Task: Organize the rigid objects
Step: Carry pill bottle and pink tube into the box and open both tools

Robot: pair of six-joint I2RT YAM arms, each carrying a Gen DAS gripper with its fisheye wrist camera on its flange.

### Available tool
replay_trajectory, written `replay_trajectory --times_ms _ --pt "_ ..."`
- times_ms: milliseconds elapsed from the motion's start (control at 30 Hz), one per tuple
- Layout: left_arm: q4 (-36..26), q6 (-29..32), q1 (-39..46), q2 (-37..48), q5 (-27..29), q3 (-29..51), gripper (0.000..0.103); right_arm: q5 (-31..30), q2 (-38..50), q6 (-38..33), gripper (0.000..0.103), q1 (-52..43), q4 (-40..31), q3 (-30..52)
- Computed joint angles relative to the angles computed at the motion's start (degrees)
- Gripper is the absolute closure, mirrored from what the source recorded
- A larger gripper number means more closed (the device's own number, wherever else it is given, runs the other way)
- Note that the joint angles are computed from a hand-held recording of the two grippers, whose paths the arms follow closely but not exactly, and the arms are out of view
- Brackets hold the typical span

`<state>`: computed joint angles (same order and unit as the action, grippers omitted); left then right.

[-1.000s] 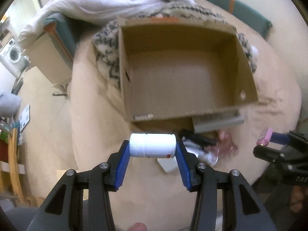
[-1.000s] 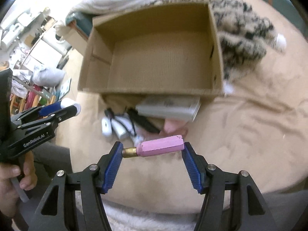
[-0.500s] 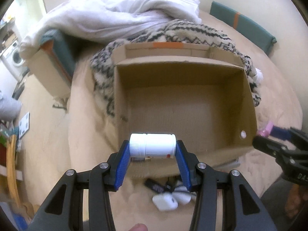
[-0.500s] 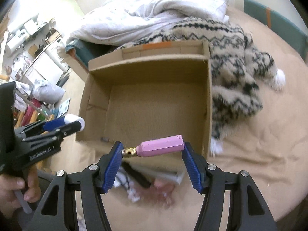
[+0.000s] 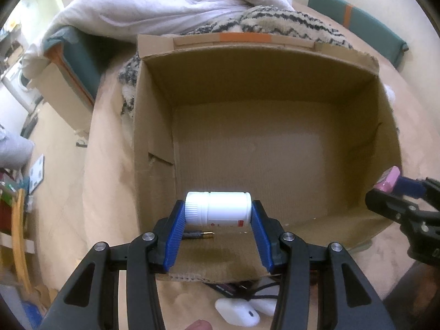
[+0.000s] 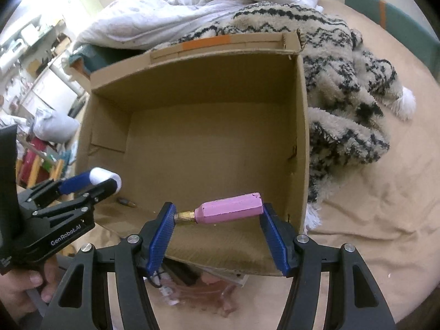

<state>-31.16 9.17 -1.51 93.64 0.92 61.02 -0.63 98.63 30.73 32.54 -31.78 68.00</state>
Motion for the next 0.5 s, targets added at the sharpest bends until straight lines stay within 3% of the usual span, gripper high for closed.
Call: replay_trajectory --times_ms 233,500 --pt "0.33 0.83 0.48 2.71 -1.75 -0.51 0.060 0.54 4.36 0.06 0.037 -0.09 -3.37 3.66" --pt "-2.44 -1.27 1.84 5.49 0.26 2.51 0.060 0.06 4.70 0.51 0.037 -1.13 -3.22 3.36"
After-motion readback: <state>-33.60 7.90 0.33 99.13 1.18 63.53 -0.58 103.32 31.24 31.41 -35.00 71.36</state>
